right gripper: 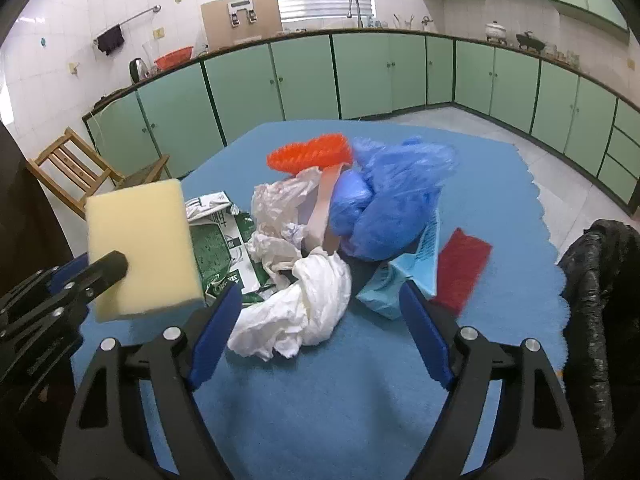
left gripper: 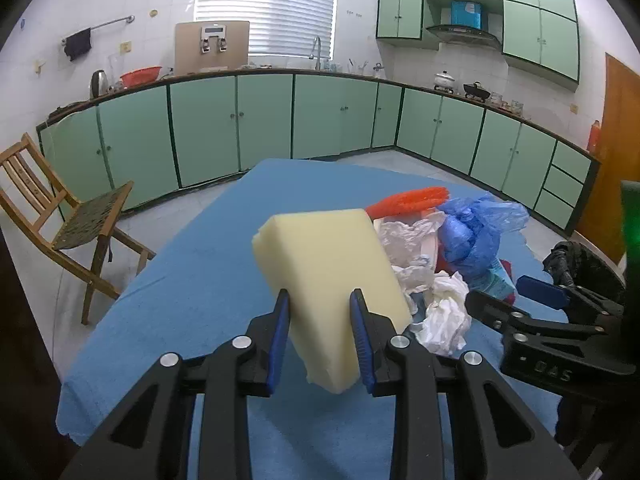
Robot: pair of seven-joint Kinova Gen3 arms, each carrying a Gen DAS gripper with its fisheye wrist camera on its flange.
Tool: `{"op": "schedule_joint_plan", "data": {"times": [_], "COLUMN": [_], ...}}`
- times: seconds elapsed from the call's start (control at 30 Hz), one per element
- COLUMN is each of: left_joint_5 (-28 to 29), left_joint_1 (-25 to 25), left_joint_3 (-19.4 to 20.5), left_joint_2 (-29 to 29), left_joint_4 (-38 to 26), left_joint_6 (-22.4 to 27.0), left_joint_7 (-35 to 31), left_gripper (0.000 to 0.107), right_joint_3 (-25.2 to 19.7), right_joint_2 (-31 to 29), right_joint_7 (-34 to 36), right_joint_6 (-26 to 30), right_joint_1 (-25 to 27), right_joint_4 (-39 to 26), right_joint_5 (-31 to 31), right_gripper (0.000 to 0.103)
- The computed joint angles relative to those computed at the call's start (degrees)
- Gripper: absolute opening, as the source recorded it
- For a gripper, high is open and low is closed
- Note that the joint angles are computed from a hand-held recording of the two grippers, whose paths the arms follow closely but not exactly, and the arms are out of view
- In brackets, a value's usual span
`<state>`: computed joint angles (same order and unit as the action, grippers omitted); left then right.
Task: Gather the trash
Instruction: 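Grasp the white tissue with the right gripper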
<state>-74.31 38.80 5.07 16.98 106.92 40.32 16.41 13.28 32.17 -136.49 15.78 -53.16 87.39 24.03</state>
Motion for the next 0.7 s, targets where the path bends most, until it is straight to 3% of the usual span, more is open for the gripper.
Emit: {"op": "schedule_joint_plan", "data": {"times": [0.2,0.3,0.33,0.43,0.7], "left_joint_5": [-0.54,-0.71,-0.78,-0.57,-1.53], "left_joint_1": [-0.88,-1.34,-1.46,-1.74,-1.27], "left_joint_3": [-0.24,-0.33,-0.35,-0.31,-0.15], "left_joint_2": [-0.27,-0.3,-0.35,-0.38,-0.64], "left_joint_4": [1.2,1.65,1.79,1.85,1.65], "left_joint_6": [-0.99,-1.7,-1.93,-2.43,-2.33], "left_joint_7": [0.5,1.03,1.17,1.2,1.74], "left_gripper": [0.03,0.03,0.03,0.03,0.03], "right_joint_3": [-4.69,-9.43,-11.58,-12.82,-11.78], "right_joint_2": [2.99,4.24,4.48,4.52,1.42], "right_joint_7": [3.15,7.22,9.32,11.73,13.72], "right_joint_6": [5.31,8.49,9.3,9.62,6.85], "right_joint_1": [3.16,6.7,8.39,9.41,9.22], "right_joint_4": [-4.92,-7.55,-8.22,-8.5,-5.19], "right_joint_5": [-1.13,-3.16,-4.39,-6.19,-7.83], "right_gripper": [0.066,0.048,0.036,0.025,0.019]}}
